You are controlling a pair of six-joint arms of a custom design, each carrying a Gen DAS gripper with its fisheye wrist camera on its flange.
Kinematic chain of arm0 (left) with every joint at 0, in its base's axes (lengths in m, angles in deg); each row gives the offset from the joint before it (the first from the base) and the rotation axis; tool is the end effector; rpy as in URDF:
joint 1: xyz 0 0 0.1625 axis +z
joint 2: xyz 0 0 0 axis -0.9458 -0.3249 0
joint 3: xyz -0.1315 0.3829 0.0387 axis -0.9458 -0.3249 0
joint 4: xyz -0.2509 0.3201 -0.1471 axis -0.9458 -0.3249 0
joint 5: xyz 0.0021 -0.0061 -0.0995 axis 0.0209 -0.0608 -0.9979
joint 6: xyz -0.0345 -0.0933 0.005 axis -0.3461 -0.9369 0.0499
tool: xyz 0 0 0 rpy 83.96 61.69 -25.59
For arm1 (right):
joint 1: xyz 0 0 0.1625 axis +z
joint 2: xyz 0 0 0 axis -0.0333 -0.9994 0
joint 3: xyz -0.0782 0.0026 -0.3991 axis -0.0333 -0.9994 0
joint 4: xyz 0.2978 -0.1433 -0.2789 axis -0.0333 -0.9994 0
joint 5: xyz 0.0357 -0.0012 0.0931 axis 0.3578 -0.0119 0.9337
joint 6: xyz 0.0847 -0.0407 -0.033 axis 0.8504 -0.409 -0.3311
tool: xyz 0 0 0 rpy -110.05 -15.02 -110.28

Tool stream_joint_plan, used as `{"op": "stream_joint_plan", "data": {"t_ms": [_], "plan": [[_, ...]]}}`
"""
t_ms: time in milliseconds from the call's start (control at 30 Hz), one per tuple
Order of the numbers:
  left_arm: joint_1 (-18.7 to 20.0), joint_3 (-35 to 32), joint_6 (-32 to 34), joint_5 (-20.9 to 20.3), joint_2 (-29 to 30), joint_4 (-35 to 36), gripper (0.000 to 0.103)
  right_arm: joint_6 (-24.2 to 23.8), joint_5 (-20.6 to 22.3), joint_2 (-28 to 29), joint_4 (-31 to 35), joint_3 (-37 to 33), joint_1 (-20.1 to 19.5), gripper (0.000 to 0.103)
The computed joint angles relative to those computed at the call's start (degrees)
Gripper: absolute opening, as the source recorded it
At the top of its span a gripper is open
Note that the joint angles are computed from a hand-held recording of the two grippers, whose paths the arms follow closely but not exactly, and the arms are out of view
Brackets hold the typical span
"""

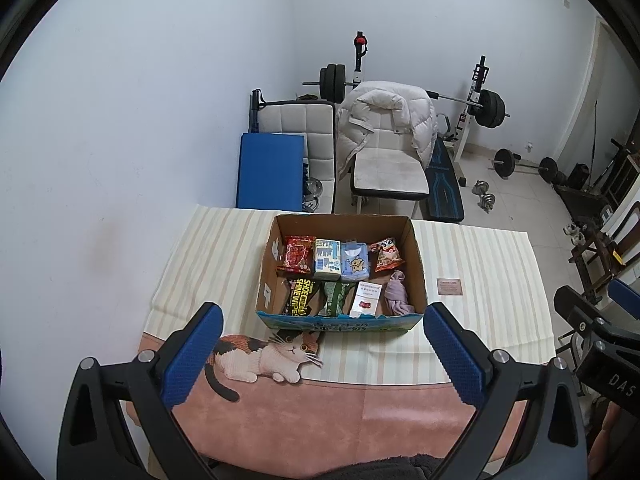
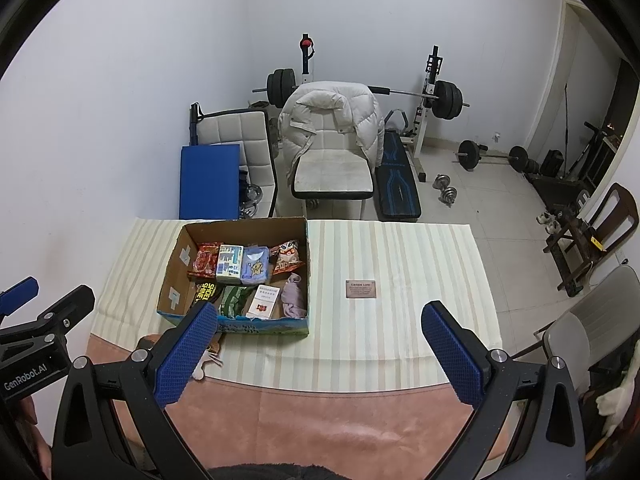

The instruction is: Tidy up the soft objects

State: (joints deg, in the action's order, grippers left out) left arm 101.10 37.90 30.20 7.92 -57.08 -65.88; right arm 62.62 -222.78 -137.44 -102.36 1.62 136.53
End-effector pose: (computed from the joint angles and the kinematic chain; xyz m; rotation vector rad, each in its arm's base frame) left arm -0.4914 -0.5227 0.4287 0.6164 2.3208 -0.6405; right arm 0.5318 -0.4777 0.4388 -0.0632 -2.1187 0.9027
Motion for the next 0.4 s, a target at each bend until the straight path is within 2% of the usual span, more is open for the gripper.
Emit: {"op": "stream_joint_plan", "data": {"t_ms": [400], "plan": [[0.1,-0.7,-0.5,0.4,0.2,0.6,0.103,-0.9,0.3,0.4,-0.8,-0.2,-0.3,0.103]]}}
